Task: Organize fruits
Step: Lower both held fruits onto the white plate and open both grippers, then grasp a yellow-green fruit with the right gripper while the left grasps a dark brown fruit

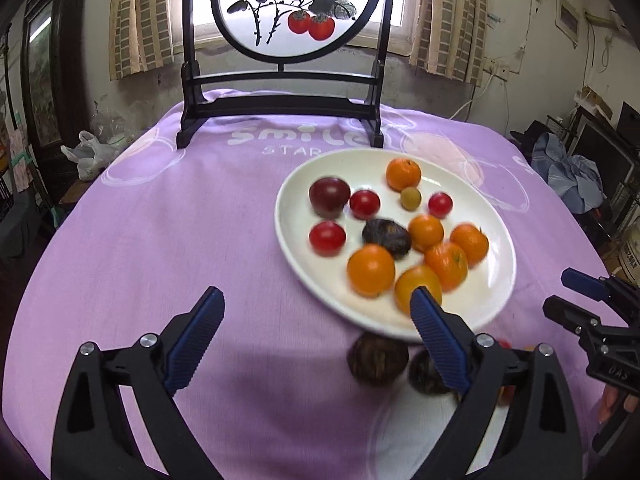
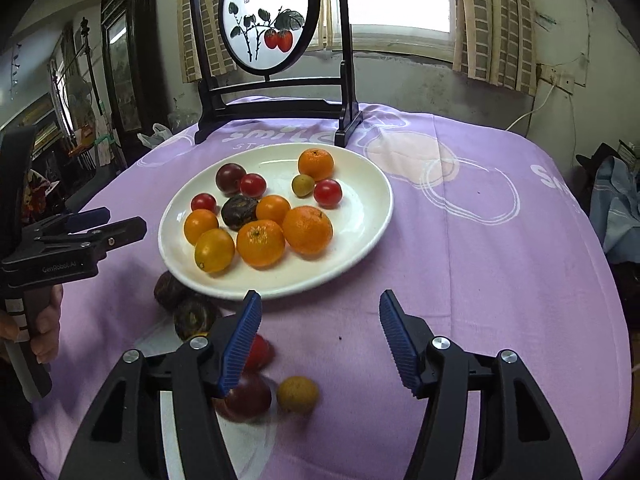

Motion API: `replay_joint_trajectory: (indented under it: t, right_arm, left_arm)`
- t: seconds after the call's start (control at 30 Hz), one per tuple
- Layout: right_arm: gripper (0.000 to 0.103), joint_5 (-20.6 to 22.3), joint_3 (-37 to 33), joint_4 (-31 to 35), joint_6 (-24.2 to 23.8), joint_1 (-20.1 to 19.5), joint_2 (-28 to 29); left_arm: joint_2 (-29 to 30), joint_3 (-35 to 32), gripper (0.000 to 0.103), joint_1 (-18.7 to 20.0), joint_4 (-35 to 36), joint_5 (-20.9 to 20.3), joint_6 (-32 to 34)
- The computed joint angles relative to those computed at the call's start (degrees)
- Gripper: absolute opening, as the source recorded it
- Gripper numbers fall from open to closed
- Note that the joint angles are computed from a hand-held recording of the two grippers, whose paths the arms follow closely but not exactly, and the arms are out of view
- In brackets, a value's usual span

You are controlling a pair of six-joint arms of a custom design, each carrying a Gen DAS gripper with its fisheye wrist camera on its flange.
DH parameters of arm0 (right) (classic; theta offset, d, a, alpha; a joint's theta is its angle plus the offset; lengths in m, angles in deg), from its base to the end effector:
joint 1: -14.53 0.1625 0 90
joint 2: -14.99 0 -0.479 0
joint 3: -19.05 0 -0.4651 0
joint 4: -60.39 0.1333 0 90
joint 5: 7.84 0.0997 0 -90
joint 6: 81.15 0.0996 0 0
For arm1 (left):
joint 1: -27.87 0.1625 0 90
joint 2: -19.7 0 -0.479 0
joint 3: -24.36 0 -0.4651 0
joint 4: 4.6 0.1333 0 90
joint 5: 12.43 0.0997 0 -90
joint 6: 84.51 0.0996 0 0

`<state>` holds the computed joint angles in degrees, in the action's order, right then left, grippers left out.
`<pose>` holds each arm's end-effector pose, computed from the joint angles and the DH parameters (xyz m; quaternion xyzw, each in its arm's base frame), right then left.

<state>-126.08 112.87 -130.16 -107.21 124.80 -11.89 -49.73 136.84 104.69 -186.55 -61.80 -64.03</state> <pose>0.3376 -0.6653 -0.0668 0.3004 -0.8813 0.2682 0.2474 0.0491 -0.6592 0.3189 0.1096 0.8587 -0.3672 0.3401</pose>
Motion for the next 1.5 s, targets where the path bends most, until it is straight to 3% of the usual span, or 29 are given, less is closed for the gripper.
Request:
replay_joint_trajectory:
  t: [0.33, 0.6, 0.8, 0.9, 1.07, 1.23, 1.5]
  right_arm:
    - [0.062, -3.09, 9.06, -5.91, -0.19, -0.09, -2.65]
    - [0.06, -6.54, 7.46, -1.14, 0.14, -0.13, -0.73]
    - [0.056, -7.79, 4.01, 1.3, -2.19, -0.11, 1.4]
    - [0.054, -6.67, 2.48, 2.2, -3.09, -0.4, 1.96]
    - [0.028, -3.38, 1.71, 4.35, -3.3, -0.76, 1.72]
    - [0.027, -3.31, 3.24, 2.78, -1.8, -0.49, 0.58]
    - [0.027, -0.95, 5.56, 1.0, -0.96, -0.78, -1.31]
  left_arm:
    - [-2.83, 6.0, 0.092, 0.01, 0.68, -0.1, -0.99]
    - [-3.48, 6.98, 0.092, 0.61, 1.04, -1.41, -0.52]
    - [-3.63, 6.45, 0.092, 1.26, 3.67, -2.52, -1.17]
    - [-3.46, 6.1, 0.092, 1.46, 4.66, -2.59, -1.74]
    - [-2.9, 5.68, 0.092, 1.71, 5.59, -2.46, -2.07]
    - [-2.01, 5.69, 0.092, 1.59, 4.65, -1.63, -0.77]
    - [1.18, 3.7, 0.077, 1.23, 6.2, 1.72, 0.09]
